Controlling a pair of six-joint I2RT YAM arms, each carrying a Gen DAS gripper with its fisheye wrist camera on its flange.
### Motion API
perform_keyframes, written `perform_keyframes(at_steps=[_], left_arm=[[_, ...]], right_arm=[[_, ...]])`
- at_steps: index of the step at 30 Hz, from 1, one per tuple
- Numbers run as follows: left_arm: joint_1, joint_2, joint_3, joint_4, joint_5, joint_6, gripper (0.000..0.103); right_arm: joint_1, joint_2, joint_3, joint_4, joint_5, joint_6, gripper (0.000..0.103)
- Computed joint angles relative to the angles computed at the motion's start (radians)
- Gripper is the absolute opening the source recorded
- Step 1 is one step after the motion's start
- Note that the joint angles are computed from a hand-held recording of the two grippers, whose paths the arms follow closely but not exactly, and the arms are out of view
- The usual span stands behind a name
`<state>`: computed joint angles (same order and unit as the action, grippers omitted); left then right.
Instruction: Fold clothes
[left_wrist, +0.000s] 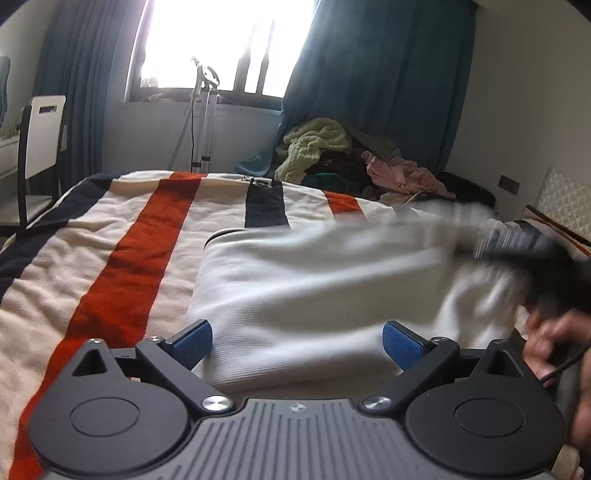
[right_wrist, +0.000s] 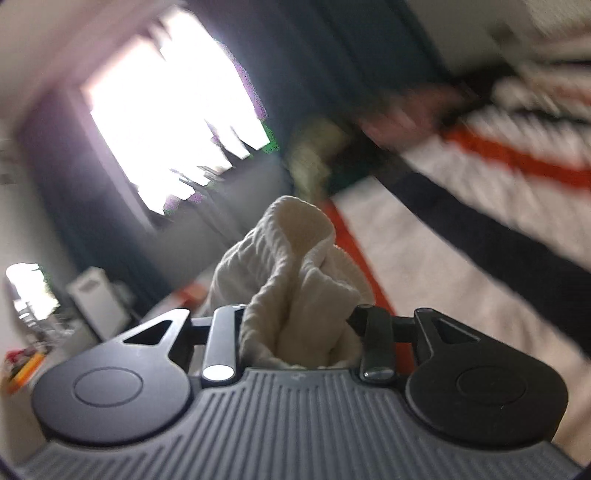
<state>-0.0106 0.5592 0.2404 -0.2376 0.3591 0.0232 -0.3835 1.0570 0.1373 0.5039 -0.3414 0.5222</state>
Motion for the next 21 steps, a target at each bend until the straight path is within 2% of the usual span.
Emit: perform_keyframes(at_steps=[1,4,5,8,12,16,21], left_arm=[[0.017,0.016,0.003,0.000,0.018,-0.004,0.099],[0.077,0.067,0.011,0.008,0.073,-0.018,0.099],[0.094,0.082,0.012,0.016,0.082,-0.022,0.099],[0.152,0.145,0.024,0.038,0.119,-0.033,0.099],[0.205,0.272,0.053,0.068,0.161,-0.057,0.099],[0.240,0.386,0.084,0.073,0.197,-0.070,0.099],[0.250,0.446,0.090,0.063,0.211,-0.078,0.100]], right_arm=[[-0.025,0.096,0.020,0.001,-0.008,0.007,0.037],[-0.106,0.291,0.015,0.156,-0.084,0.037,0.055],[-0.120,0.312,0.021,0.161,-0.098,0.050,0.064],[-0.141,0.310,0.030,0.123,-0.132,0.076,0.067],[-0.174,0.259,0.026,0.018,-0.168,0.082,0.079],[-0.196,0.148,0.022,-0.165,-0.219,0.072,0.080],[-0.172,0.135,0.041,-0.282,-0.210,-0.011,0.079]])
